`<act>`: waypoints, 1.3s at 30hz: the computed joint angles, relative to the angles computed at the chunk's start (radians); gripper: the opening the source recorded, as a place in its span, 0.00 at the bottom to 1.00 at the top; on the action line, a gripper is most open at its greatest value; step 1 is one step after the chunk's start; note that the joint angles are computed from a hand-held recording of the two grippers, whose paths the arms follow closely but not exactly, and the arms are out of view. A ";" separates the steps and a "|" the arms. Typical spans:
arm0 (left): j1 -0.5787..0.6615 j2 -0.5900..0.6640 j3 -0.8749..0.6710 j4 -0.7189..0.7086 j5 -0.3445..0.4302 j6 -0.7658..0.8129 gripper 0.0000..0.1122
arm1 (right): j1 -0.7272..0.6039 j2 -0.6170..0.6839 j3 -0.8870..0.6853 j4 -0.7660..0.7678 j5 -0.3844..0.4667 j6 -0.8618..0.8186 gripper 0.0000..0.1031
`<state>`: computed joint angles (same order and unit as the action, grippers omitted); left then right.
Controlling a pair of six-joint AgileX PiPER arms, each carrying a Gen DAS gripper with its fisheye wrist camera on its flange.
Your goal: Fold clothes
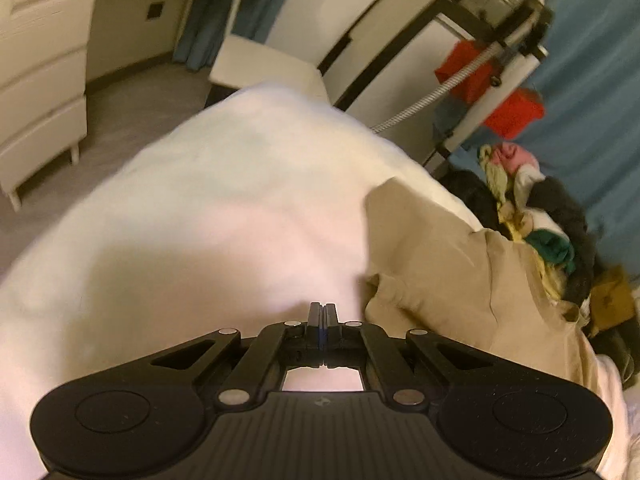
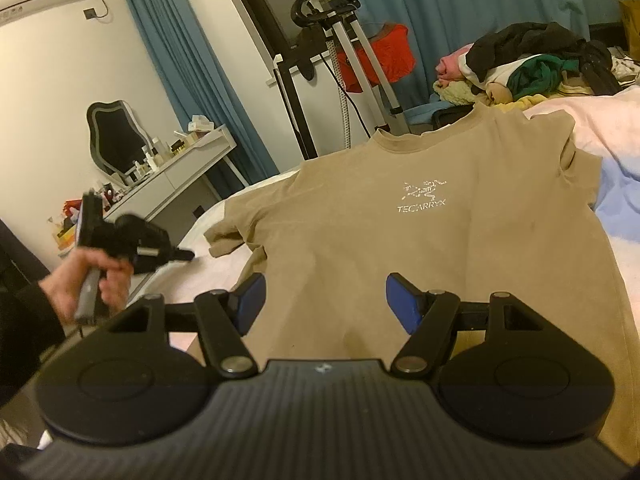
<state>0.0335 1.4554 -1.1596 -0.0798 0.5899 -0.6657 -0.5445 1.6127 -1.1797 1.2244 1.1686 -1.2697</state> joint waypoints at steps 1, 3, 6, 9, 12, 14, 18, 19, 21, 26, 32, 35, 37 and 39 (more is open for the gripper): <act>0.031 -0.018 0.048 -0.100 -0.047 0.079 0.05 | 0.002 0.000 0.001 -0.001 -0.002 0.002 0.68; 0.080 -0.055 0.132 -0.300 -0.119 0.240 0.18 | 0.006 -0.001 0.002 -0.003 -0.005 0.005 0.68; 0.078 -0.057 0.181 -0.558 -0.224 0.407 0.61 | 0.018 0.007 -0.006 -0.005 -0.017 0.015 0.68; 0.012 -0.002 0.151 -0.495 -0.347 0.288 0.69 | 0.032 0.020 -0.014 -0.013 -0.031 0.035 0.68; -0.019 0.107 0.044 -0.195 -0.377 0.016 0.69 | 0.042 0.032 -0.016 -0.031 -0.048 0.051 0.68; -0.031 0.182 -0.047 0.005 -0.372 -0.143 0.68 | 0.045 0.040 -0.017 -0.040 -0.057 0.060 0.68; -0.062 0.348 -0.296 0.100 -0.235 -0.092 0.39 | 0.049 0.051 -0.022 -0.037 -0.072 0.056 0.68; -0.079 0.390 -0.373 0.146 -0.170 -0.077 0.22 | 0.052 0.054 -0.026 -0.035 -0.077 0.057 0.68; -0.126 0.482 -0.550 0.273 -0.010 -0.053 0.07 | 0.057 0.062 -0.032 -0.034 -0.089 0.064 0.68; -0.214 0.688 -0.969 0.575 0.285 -0.080 0.05 | 0.066 0.084 -0.046 -0.029 -0.120 0.084 0.68; -0.251 0.813 -1.129 0.684 0.380 -0.131 0.15 | 0.074 0.063 -0.005 0.020 -0.236 0.006 0.68; -0.275 0.662 -0.829 0.818 0.263 -0.325 0.49 | 0.072 0.053 0.011 0.050 -0.284 -0.046 0.68; -0.317 0.548 -0.629 0.950 0.215 -0.463 0.60 | 0.070 0.053 0.006 0.064 -0.295 -0.054 0.68; -0.386 0.432 -0.440 1.096 0.201 -0.587 0.63 | 0.065 0.057 -0.004 0.072 -0.294 -0.057 0.68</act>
<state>-0.3527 1.8872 -1.6000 1.0163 0.7910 -1.2523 -0.4798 1.6696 -1.1837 1.2959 0.8746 -1.3264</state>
